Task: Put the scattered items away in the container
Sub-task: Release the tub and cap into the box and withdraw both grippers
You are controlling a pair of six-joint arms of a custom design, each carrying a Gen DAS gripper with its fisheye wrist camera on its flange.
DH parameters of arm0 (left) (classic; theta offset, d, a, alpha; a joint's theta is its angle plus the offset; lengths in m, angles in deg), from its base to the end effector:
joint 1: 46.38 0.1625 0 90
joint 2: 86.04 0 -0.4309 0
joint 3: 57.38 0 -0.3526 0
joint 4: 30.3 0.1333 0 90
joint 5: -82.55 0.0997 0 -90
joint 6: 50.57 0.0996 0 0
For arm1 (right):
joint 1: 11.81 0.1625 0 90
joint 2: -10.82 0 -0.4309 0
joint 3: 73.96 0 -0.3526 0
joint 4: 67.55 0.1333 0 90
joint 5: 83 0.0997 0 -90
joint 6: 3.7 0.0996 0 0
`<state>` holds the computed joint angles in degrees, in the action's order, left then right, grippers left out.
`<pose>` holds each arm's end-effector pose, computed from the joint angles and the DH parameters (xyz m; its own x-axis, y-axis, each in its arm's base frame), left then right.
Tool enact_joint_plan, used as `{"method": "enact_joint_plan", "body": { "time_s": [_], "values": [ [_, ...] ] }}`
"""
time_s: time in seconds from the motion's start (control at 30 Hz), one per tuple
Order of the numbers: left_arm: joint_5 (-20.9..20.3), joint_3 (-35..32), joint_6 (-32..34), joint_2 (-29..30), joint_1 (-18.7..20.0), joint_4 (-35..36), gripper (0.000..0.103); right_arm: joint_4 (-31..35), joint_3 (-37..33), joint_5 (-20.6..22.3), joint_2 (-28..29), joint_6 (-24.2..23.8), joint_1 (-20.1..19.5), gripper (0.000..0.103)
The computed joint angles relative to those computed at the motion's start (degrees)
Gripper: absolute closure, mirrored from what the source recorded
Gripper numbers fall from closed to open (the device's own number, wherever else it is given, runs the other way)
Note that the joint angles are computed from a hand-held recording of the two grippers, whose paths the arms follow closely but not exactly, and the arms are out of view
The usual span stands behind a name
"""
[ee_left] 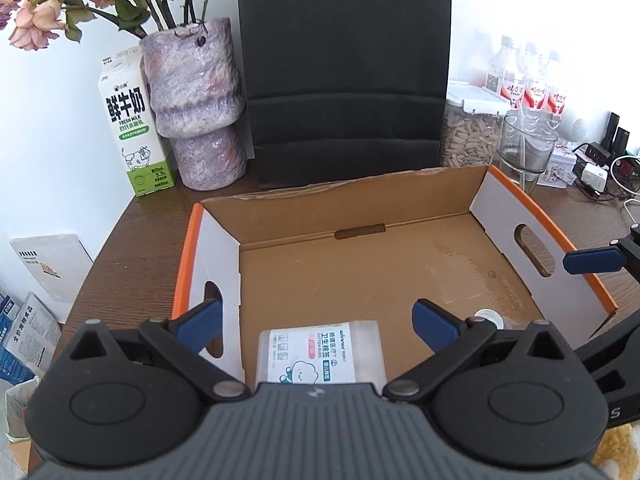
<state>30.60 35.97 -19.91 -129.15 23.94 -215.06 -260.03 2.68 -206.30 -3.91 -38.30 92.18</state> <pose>-0.0410 -0.6928 0.1999 -0.6406 0.2204 -0.7356 0.6589 0.6498 -0.3790 0.2486 -0.6725 -0.0374 -0.6344 -0.2997 0.7126 -0.6607 0.6887 -0.2985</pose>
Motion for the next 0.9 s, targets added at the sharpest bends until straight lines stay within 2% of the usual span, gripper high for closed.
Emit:
{"method": "enact_joint_plan", "body": {
  "time_s": [0.17,0.43,0.63,0.9],
  "values": [
    [0.04,3.4,-0.47,-2.69,-0.84,-2.0,0.0,-4.01,3.47,-0.38,-1.55,-0.78,1.21,0.0],
    [-1.68,11.39,-0.85,-8.78,-2.22,-6.47,0.0,-12.23,12.44,1.6,-5.09,-0.75,3.08,0.0],
    [-2.87,18.26,-1.42,-13.58,-3.34,-9.97,0.0,-22.11,21.14,3.83,-7.46,-1.09,4.02,0.0],
    [-6.61,29.37,-4.01,-20.85,-4.36,-18.54,0.0,-39.86,34.53,6.68,-9.72,-2.5,5.15,0.0]
  ]
}}
